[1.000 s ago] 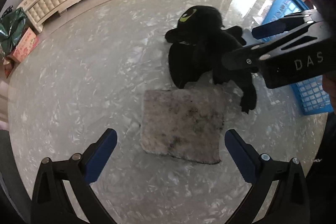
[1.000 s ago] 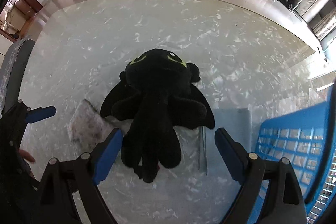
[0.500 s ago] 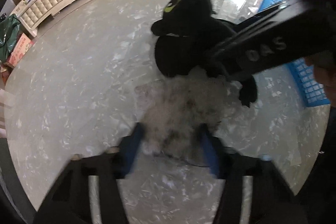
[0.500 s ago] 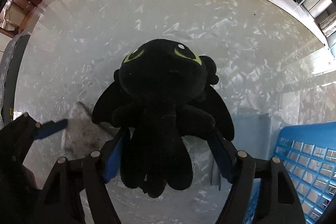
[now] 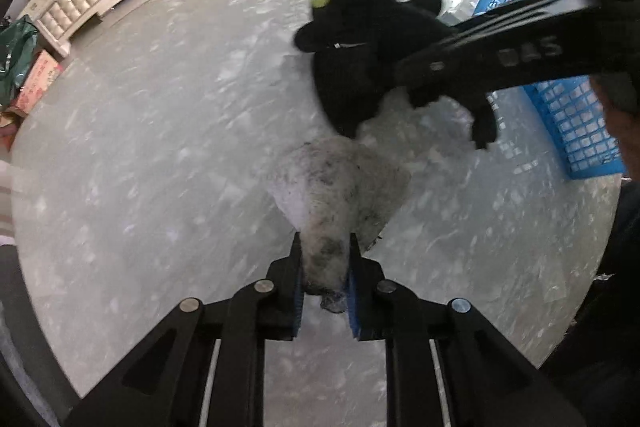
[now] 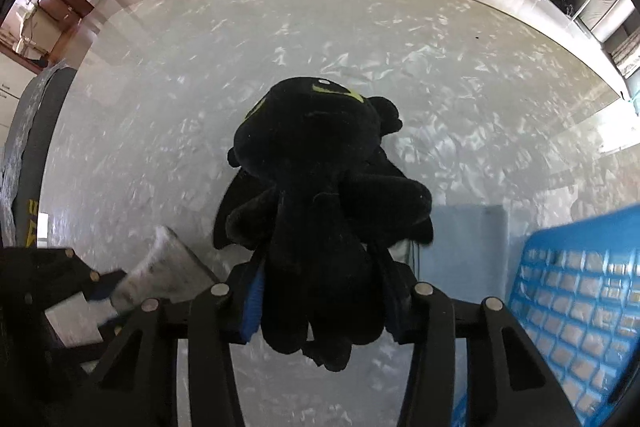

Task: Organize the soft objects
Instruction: 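Carry the black plush dragon over the blue basket with the right tool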

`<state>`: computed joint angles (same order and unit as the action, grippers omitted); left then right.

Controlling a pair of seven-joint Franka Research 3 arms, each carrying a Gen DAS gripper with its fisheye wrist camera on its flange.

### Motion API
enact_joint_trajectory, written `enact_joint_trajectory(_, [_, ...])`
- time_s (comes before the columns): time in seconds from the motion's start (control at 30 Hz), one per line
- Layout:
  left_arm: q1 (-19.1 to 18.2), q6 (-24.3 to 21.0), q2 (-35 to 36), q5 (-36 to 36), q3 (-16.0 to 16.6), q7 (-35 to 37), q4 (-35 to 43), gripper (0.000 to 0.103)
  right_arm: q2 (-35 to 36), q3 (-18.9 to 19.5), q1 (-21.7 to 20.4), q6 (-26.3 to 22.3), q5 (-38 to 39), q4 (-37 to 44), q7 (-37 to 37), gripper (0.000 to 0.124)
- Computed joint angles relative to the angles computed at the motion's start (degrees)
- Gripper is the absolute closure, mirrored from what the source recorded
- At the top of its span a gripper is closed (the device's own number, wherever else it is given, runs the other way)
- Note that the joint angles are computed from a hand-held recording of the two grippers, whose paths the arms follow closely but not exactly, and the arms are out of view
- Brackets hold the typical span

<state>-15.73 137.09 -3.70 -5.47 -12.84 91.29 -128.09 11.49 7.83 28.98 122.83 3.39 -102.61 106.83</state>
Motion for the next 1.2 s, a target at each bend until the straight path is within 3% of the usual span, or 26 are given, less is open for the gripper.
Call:
enact_joint_trajectory(0.17, [-0.2,0.3,-5.6,3.3,-0.1,-4.3,-4.5,0.088,-5.9,0.6,-0.4,0.7,1.6,-5.7,-0.1,0.079])
enact_joint_trajectory(0.5, [-4.3,-1.4,-18.2,-1.3,2.3,-4.2,-12.4,0.088,-20.1,2.6,-0.8,1.7,7.3,-17.3,-6.2,0.079])
enact_joint_trajectory(0.97, [-8.8,-8.3,-25.4,1.1,0.3,-8.3,-10.0,0.088,-35.4,3.8,-0.6,-2.8,10.8,-25.4,-14.2,0.079])
enact_joint_trajectory(1.2, [-10.9,-8.9,-26.0,1.4,0.0,-8.6,-7.6,0.088,-41.5,3.0,-2.3,-6.1,11.4,-26.7,-17.4,0.079])
